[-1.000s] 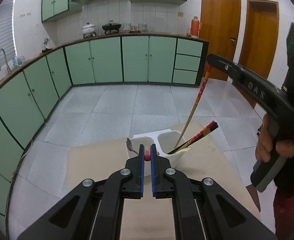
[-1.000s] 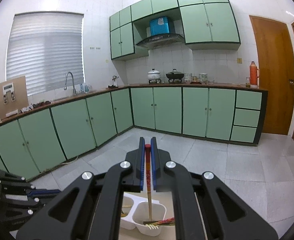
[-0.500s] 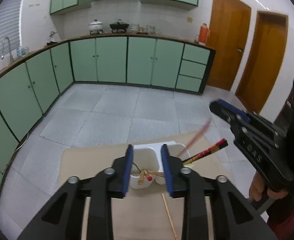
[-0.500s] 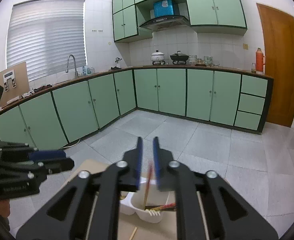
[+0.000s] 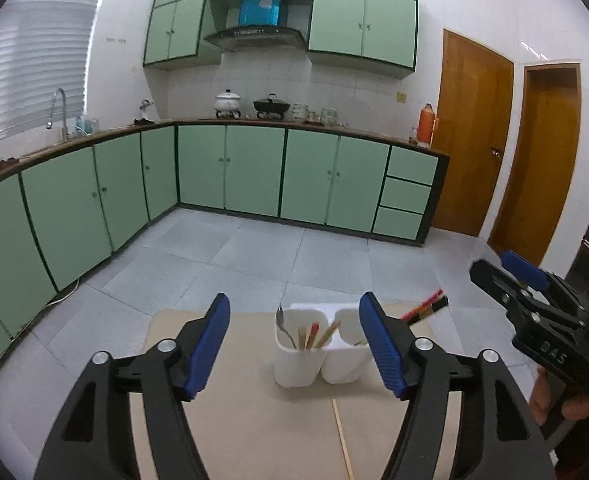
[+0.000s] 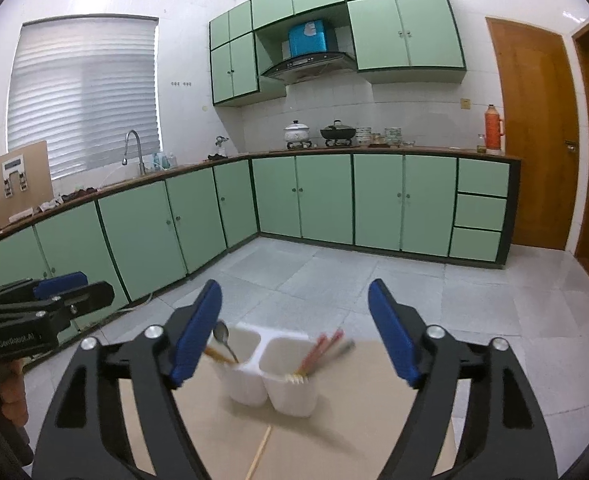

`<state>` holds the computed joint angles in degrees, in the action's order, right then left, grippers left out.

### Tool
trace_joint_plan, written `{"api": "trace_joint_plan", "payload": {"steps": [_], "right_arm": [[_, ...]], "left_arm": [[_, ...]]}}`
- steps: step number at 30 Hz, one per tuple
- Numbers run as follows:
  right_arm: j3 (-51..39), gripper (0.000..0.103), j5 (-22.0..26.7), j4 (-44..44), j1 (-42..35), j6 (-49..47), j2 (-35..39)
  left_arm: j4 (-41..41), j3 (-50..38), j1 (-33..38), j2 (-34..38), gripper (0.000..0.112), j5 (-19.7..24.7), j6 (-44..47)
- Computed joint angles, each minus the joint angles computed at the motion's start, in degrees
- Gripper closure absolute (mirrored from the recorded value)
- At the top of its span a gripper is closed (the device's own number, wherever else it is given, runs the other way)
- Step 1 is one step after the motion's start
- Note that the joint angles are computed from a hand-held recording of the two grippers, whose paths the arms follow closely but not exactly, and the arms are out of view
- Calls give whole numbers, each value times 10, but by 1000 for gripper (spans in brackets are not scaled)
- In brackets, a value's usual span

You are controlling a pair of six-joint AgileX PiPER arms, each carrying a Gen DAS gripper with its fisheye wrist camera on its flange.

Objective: Organize utensils
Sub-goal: 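Open both tools to release the chopsticks into the holder, then move the right tool to the last red-patterned chopstick and close on it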

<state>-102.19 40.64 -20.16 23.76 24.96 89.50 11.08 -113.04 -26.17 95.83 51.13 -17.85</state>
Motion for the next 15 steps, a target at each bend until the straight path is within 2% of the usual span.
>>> {"api": "trace_joint_plan", "payload": {"steps": [4,7,9,15], "right_arm": [[111,19,-11,-82,34,92,-62],[196,17,-4,-147,68,169,-103],[239,16,1,-170,85,205,-121],[341,16,0,-194,116,279,-151]], "left_arm": [[71,148,-31,-70,39,-71,-78],[139,241,-54,-107,32,-107,-144],[176,287,-68,-123,30,-115,-181],[217,411,-84,-153,27,-142,-248]]}}
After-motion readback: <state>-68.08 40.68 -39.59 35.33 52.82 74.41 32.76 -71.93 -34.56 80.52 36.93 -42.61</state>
